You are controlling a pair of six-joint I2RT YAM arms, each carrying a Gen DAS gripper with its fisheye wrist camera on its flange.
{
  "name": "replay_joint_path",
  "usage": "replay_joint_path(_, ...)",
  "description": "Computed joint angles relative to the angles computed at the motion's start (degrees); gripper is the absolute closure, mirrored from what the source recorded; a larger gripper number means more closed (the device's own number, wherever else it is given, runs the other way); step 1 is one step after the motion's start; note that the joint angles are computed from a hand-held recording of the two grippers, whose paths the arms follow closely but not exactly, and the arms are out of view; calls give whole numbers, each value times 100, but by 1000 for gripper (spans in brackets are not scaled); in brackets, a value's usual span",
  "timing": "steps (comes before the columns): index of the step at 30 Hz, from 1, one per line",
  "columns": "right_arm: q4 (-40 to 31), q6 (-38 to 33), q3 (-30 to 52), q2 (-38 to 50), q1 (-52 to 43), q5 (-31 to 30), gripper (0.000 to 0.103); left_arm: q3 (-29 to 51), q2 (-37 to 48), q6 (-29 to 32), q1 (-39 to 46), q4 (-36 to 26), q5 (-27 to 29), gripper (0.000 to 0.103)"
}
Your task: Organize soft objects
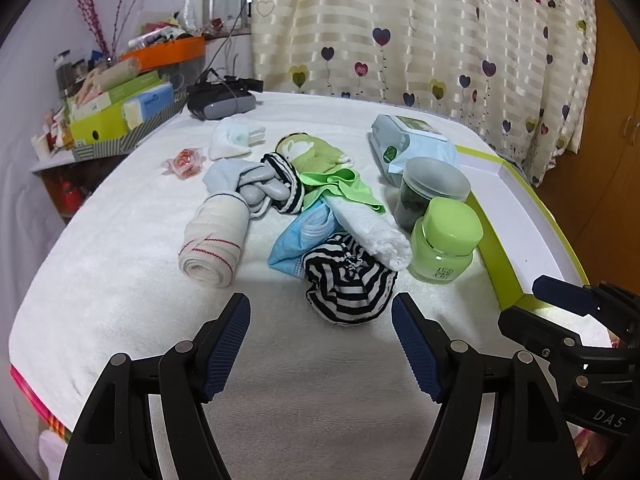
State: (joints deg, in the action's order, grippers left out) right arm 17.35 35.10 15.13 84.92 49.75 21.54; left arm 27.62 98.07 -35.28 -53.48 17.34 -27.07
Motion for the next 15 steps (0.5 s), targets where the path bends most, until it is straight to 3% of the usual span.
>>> replay_joint_path(15, -185, 49, 103, -118, 213, 97, 45, -349, -50, 61, 163, 568, 249, 29)
